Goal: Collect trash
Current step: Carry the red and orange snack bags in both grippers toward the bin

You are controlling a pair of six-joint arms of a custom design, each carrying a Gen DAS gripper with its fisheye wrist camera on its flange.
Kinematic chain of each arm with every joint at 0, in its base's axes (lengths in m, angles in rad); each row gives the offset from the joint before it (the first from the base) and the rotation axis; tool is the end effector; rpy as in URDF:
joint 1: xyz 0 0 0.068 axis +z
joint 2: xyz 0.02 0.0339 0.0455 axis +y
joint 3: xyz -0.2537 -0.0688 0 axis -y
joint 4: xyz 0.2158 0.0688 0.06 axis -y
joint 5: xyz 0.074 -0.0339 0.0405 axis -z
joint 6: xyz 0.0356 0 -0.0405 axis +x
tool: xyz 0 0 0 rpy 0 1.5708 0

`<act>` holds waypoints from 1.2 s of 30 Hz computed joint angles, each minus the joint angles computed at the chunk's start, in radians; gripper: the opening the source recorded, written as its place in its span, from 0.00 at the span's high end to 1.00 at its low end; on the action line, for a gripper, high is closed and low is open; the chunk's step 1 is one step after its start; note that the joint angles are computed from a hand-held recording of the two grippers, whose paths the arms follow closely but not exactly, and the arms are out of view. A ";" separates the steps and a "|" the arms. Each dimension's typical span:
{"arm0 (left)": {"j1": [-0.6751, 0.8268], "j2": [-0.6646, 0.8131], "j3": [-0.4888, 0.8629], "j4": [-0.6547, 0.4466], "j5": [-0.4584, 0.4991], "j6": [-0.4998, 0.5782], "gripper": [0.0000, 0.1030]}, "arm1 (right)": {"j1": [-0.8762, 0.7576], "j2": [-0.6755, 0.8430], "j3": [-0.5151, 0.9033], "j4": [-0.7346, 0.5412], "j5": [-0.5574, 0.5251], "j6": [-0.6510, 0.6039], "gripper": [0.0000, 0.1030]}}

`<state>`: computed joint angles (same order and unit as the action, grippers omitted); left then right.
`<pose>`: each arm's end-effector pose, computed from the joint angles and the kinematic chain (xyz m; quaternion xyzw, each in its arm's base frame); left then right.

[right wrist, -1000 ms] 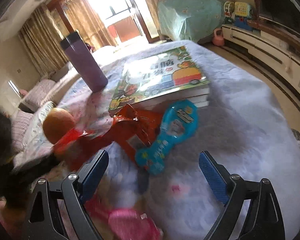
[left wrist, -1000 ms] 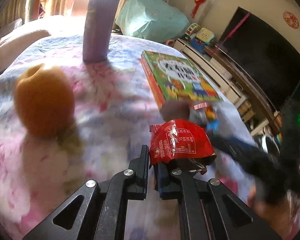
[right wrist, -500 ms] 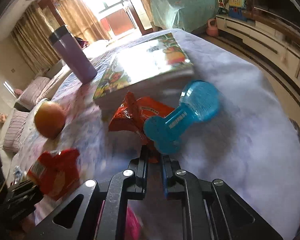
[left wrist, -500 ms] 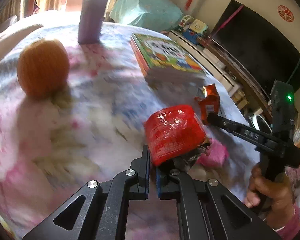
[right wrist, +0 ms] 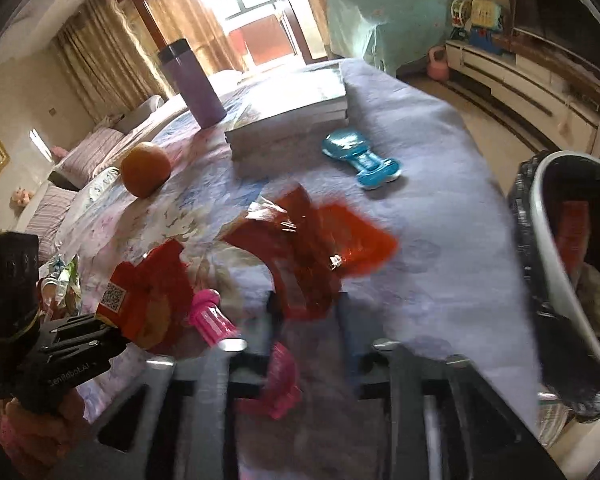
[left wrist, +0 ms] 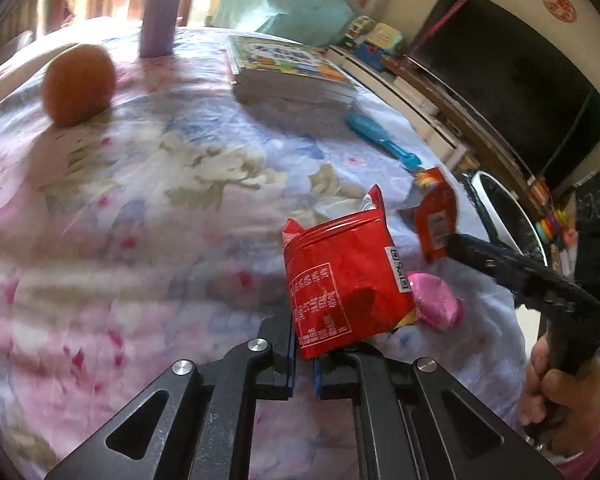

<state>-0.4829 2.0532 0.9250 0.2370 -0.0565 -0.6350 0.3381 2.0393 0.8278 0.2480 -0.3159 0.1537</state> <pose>0.3137 -0.1622 0.0837 -0.0810 0.9390 -0.1541 0.2966 0.3059 0.1193 0.0704 -0.1336 0.9340 0.2175 0.2499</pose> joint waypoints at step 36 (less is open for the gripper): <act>-0.160 -0.094 0.077 -0.069 -0.105 0.041 0.96 | -0.134 -0.241 -0.321 0.263 -0.067 0.072 0.88</act>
